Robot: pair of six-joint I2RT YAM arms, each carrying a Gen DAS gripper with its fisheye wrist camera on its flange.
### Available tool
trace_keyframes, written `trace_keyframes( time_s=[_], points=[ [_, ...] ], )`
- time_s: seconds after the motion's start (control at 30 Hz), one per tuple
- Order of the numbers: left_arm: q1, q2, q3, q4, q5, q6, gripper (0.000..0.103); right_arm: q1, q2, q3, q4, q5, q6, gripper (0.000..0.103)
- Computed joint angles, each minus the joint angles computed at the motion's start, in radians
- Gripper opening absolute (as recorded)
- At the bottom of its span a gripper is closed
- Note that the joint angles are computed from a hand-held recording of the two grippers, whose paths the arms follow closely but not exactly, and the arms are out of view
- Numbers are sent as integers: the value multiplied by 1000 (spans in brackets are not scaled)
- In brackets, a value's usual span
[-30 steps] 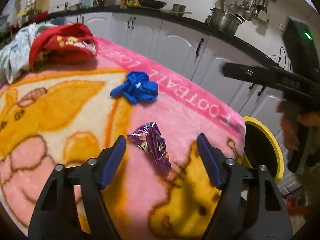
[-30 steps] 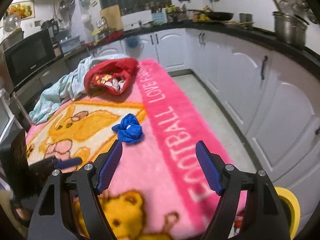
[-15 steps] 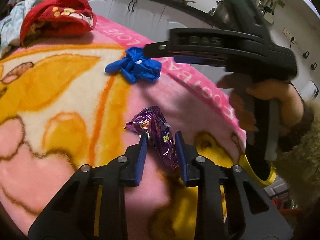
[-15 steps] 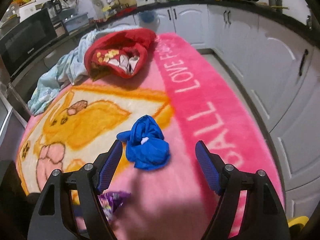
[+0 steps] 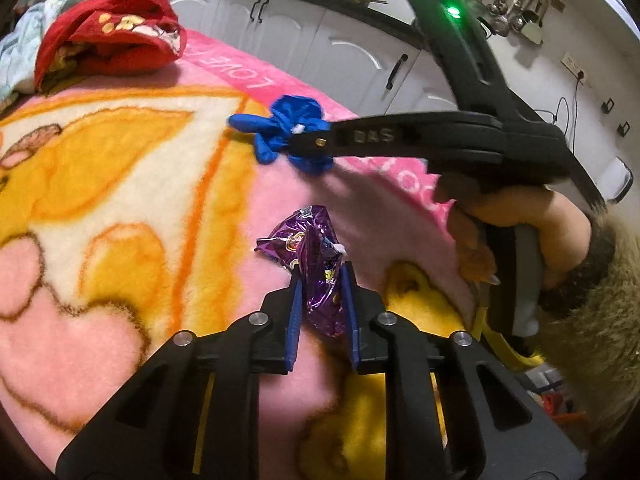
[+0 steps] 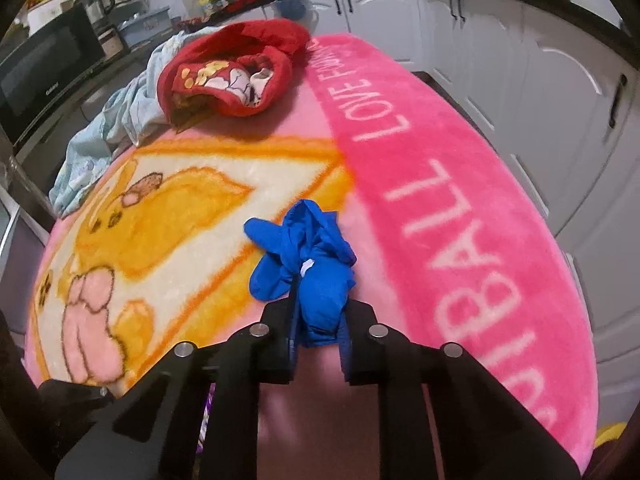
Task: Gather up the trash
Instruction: 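Grasp the purple wrapper with the left tool while the right tool grasps the blue glove, then carry the purple wrapper and blue glove with both tools over the bin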
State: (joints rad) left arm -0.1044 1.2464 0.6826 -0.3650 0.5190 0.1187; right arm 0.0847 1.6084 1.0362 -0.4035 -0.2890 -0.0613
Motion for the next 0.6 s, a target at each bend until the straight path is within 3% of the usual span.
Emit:
trace_keyframes(
  time_s=[0.33,0.6],
  points=[
    [-71,-99,-4,-27,-51,-25,12,-162,-297,-180,-75,-55,-88,14],
    [-208,-158,45,-46,-121,-80,12,-427,-524,-238,-238,-194,-227,14]
  ],
)
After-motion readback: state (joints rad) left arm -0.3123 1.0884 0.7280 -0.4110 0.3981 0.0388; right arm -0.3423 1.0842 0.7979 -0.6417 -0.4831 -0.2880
